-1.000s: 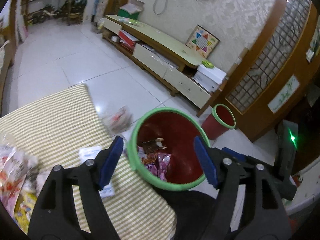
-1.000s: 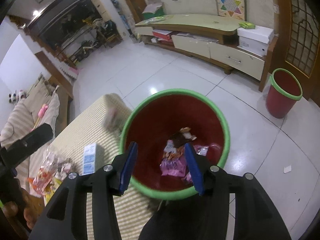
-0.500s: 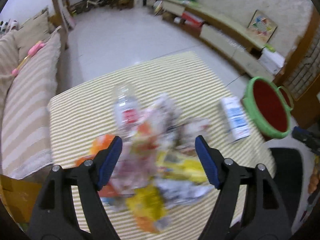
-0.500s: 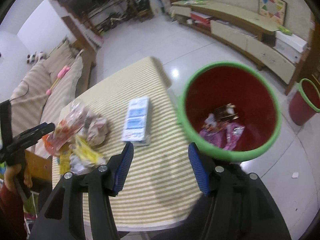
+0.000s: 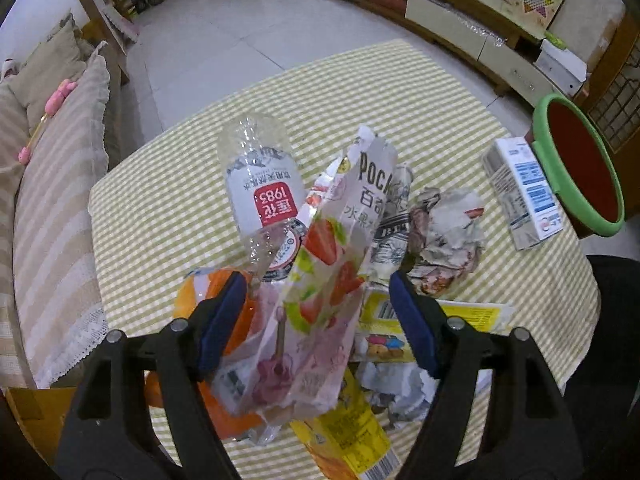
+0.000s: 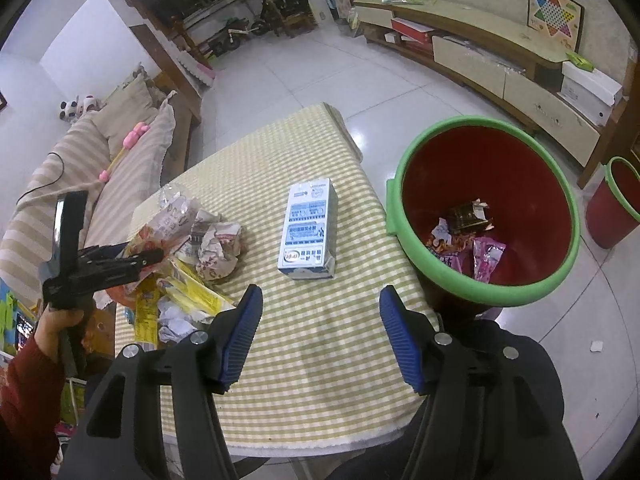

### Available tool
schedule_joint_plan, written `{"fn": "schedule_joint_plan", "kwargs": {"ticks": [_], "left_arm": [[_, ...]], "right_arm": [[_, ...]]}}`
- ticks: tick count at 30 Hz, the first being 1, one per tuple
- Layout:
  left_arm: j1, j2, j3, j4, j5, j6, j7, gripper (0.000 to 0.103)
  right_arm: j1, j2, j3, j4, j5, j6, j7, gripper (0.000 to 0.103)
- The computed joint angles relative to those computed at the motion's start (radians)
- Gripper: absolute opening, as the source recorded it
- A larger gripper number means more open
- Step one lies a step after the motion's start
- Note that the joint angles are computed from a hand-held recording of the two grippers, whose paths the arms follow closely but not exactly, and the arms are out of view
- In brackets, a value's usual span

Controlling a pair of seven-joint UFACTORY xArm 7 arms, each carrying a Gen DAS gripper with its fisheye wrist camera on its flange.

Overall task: Collect trash
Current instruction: 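Grasp the Pocky wrapper with the left tool while the right tool grasps the milk carton, then lift the Pocky wrapper and milk carton and carry them toward the bin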

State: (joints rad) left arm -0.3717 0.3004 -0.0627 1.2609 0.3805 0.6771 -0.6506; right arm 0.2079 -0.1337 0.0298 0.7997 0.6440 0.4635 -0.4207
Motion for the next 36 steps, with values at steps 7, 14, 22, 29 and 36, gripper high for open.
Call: {"fn": "schedule_joint_plan", "kwargs": {"ticks": [7, 14, 22, 29, 36], "left_arm": [[-0.007, -0.014, 0.016, -0.025, 0.047, -0.023, -0.067, 0.044], [0.018, -0.190, 0.006, -0.195, 0.083, -0.155, -0.216, 0.043], [0.081, -0.412, -0.097, -0.366, 0.157, -0.250, -0.472, 0.043], [0.142, -0.538, -0.188, -0.438, 0.172, -0.243, -0.600, 0.043], [0.181, -0.602, -0.228, -0.475, 0.157, -0.219, -0.614, 0.043]], "right_arm": [[0.009, 0.005, 0.007, -0.011, 0.013, 0.019, -0.011, 0.059], [0.025, 0.066, 0.033, 0.044, 0.006, 0.019, -0.025, 0.059], [0.026, 0.327, 0.080, 0.255, -0.243, -0.064, 0.162, 0.063], [0.056, 0.519, 0.060, 0.412, -0.519, -0.025, 0.389, 0.072], [0.025, 0.570, 0.091, 0.449, -0.561, -0.007, 0.409, 0.054]]}}
